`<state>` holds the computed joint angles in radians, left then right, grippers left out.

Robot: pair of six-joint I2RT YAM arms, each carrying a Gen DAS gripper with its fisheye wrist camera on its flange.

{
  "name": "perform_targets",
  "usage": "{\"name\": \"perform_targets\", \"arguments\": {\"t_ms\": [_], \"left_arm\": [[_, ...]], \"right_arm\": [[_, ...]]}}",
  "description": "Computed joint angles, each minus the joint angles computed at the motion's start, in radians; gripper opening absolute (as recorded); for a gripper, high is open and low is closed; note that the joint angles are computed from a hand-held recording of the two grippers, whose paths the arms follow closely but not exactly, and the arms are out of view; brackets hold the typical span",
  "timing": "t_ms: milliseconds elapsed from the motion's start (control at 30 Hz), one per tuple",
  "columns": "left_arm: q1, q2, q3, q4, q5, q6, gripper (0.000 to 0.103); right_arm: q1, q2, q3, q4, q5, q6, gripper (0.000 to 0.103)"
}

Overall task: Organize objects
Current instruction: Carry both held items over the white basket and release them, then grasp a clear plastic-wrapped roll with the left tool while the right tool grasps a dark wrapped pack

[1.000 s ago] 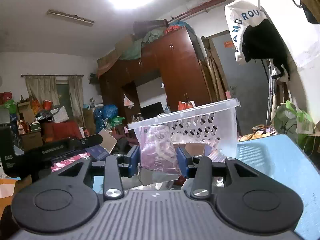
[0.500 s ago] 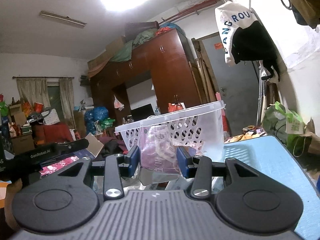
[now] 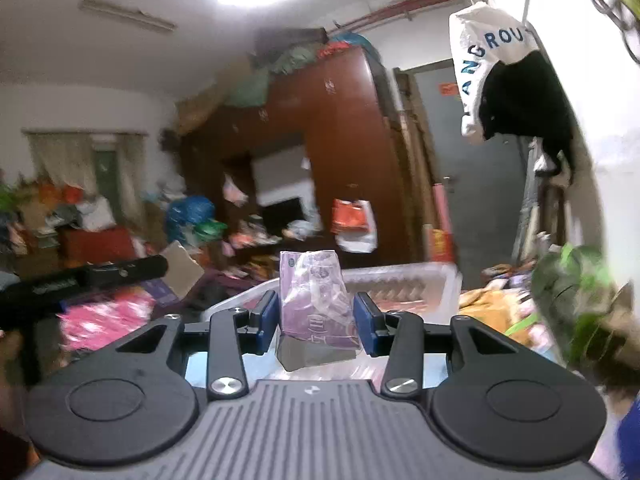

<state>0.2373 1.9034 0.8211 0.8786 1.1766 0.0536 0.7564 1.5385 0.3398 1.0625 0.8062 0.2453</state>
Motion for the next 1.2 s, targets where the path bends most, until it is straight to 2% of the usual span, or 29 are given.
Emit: {"name": "perform_targets", "arguments": {"t_ms": [100, 133, 200, 267, 333, 367, 400, 433, 500, 567, 667, 700, 767, 833, 900, 967, 1033, 1100, 1200], "left_arm": [[-0.109, -0.009, 0.15, -0.336, -0.134, 0.132, 0.057], [-0.132, 0.003, 0.187, -0.392, -0.166, 0.146, 0.057], [-0.166, 0.035, 0.239, -0.448, -0.223, 0.158, 0.057], [-0.188, 0.062, 0.272, -0.479, -0.271, 0.163, 0.057], [-0.21, 0.089, 0.308, -0.523, -0.318, 0.193, 0.063], [-0.221, 0.096, 0.307, -0.516, -0.35, 0.202, 0.073], [-0.227, 0.096, 0.295, -0.498, -0.382, 0.202, 0.073], [-0.217, 0.093, 0.266, -0.457, -0.374, 0.194, 0.073], [-0.178, 0.079, 0.21, -0.391, -0.284, 0.198, 0.079], [-0.143, 0.041, 0.159, -0.384, -0.233, 0.223, 0.082], [-0.047, 0.011, 0.093, -0.403, -0.115, 0.33, 0.085], [-0.009, 0.012, 0.073, -0.411, -0.085, 0.361, 0.086], [0.053, 0.029, 0.056, -0.429, -0.046, 0.409, 0.086], [0.104, 0.063, 0.071, -0.504, -0.036, 0.487, 0.086], [0.139, 0.102, 0.106, -0.572, -0.022, 0.526, 0.086], [0.146, 0.132, 0.14, -0.591, -0.05, 0.523, 0.086], [0.15, 0.159, 0.16, -0.572, -0.084, 0.51, 0.086], [0.139, 0.188, 0.2, -0.58, -0.137, 0.496, 0.086], [0.121, 0.237, 0.278, -0.645, -0.182, 0.487, 0.086]], "right_arm": [[-0.116, -0.035, 0.162, -0.309, -0.076, 0.014, 0.045], [-0.148, -0.035, 0.198, -0.371, -0.119, 0.028, 0.045], [-0.178, -0.016, 0.243, -0.423, -0.148, 0.028, 0.045], [-0.186, 0.016, 0.28, -0.462, -0.126, 0.022, 0.046], [-0.207, 0.04, 0.298, -0.47, -0.149, 0.025, 0.049], [-0.214, 0.052, 0.306, -0.477, -0.156, 0.032, 0.053], [-0.209, 0.058, 0.309, -0.482, -0.141, 0.036, 0.067], [-0.197, 0.06, 0.305, -0.48, -0.109, 0.03, 0.084], [-0.154, 0.039, 0.275, -0.471, -0.035, 0.013, 0.102], [-0.108, 0.002, 0.206, -0.409, 0.012, 0.009, 0.103], [-0.035, -0.077, 0.071, -0.334, 0.046, 0.105, 0.103], [0.001, -0.091, 0.044, -0.369, 0.083, 0.156, 0.103], [0.104, -0.069, 0.023, -0.499, 0.215, 0.342, 0.103], [0.193, -0.003, 0.007, -0.601, 0.303, 0.545, 0.103], [0.231, 0.036, -0.02, -0.636, 0.257, 0.682, 0.103], [0.235, 0.043, -0.041, -0.636, 0.198, 0.743, 0.099], [0.249, 0.072, -0.021, -0.703, 0.197, 0.79, 0.087], [0.249, 0.092, 0.013, -0.786, 0.184, 0.818, 0.081], [0.234, 0.078, 0.023, -0.8, 0.161, 0.776, 0.068]]}}
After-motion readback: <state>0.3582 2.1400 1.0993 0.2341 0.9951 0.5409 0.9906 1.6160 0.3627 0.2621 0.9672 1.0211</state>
